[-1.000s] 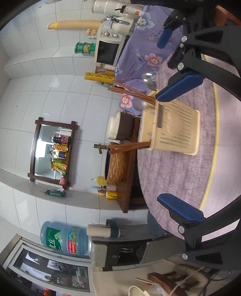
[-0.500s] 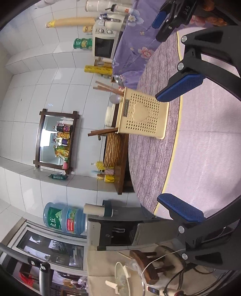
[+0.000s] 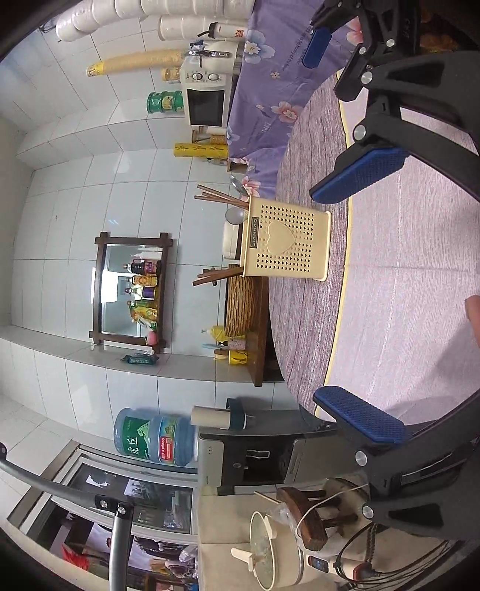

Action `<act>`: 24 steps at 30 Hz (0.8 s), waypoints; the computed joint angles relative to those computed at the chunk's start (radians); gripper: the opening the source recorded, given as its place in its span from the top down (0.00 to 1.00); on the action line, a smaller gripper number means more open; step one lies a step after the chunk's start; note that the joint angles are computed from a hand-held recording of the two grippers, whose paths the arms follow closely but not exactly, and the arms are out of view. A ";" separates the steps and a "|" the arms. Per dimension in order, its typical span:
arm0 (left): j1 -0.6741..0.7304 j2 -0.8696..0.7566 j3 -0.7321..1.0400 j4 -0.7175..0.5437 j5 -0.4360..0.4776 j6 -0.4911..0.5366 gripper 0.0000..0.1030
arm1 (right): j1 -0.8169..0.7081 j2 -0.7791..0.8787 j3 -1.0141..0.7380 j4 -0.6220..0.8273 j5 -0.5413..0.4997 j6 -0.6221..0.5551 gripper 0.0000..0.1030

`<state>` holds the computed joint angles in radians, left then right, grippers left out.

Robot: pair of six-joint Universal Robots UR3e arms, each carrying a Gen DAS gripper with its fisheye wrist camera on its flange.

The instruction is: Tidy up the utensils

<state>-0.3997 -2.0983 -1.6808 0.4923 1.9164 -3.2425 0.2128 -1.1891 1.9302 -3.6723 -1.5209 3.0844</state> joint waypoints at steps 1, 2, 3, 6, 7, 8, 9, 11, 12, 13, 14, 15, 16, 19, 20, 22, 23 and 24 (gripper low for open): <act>-0.003 0.001 -0.006 0.006 0.000 0.002 0.05 | -0.001 -0.001 -0.001 0.000 0.001 0.001 0.06; -0.002 0.002 -0.005 0.004 -0.005 0.005 0.05 | -0.002 0.000 -0.001 -0.002 0.004 0.002 0.06; -0.003 0.001 -0.005 0.006 -0.007 0.006 0.05 | -0.005 -0.002 0.005 -0.009 0.007 0.004 0.06; -0.005 0.000 -0.009 0.011 -0.013 0.012 0.05 | -0.010 -0.007 0.005 -0.004 0.010 0.010 0.06; -0.004 0.000 -0.008 0.010 -0.015 0.011 0.05 | -0.013 -0.008 0.009 -0.009 0.013 0.014 0.06; -0.004 0.000 -0.010 0.012 -0.016 0.009 0.05 | -0.015 -0.008 0.008 -0.009 0.017 0.016 0.06; -0.004 0.000 -0.010 0.012 -0.018 0.006 0.05 | -0.017 -0.010 0.006 -0.004 0.020 0.017 0.06; -0.006 -0.002 -0.009 0.011 -0.016 0.004 0.05 | -0.019 -0.011 0.007 -0.005 0.021 0.018 0.06; -0.007 -0.003 -0.008 0.008 -0.014 0.006 0.05 | -0.018 -0.011 0.005 -0.003 0.020 0.019 0.06; -0.010 -0.004 -0.007 0.008 -0.011 0.008 0.05 | -0.019 -0.011 0.006 -0.003 0.021 0.019 0.06; -0.010 -0.005 -0.008 0.012 -0.010 0.008 0.05 | -0.019 -0.011 0.006 -0.003 0.021 0.019 0.06; -0.010 -0.004 -0.011 0.014 -0.010 0.007 0.05 | -0.019 -0.012 0.006 -0.002 0.021 0.021 0.06; -0.009 -0.003 -0.013 0.013 -0.012 0.006 0.05 | -0.021 -0.012 0.007 -0.004 0.024 0.023 0.06; -0.009 0.000 -0.017 0.012 -0.013 0.001 0.05 | -0.021 -0.014 0.005 0.000 0.025 0.024 0.06; -0.006 0.003 -0.022 0.013 -0.019 -0.005 0.05 | -0.022 -0.014 0.005 0.002 0.026 0.023 0.06; -0.002 0.008 -0.028 0.015 -0.030 -0.017 0.05 | -0.022 -0.015 0.005 0.002 0.027 0.022 0.06; 0.000 0.008 -0.030 0.019 -0.033 -0.018 0.05 | -0.022 -0.015 0.004 0.003 0.027 0.022 0.06; -0.001 0.008 -0.031 0.020 -0.030 -0.016 0.05 | -0.022 -0.015 0.005 0.003 0.029 0.022 0.06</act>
<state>-0.4005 -2.0904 -1.7116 0.5126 1.8862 -3.2586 0.1905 -1.2042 1.9350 -3.6689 -1.4922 3.1060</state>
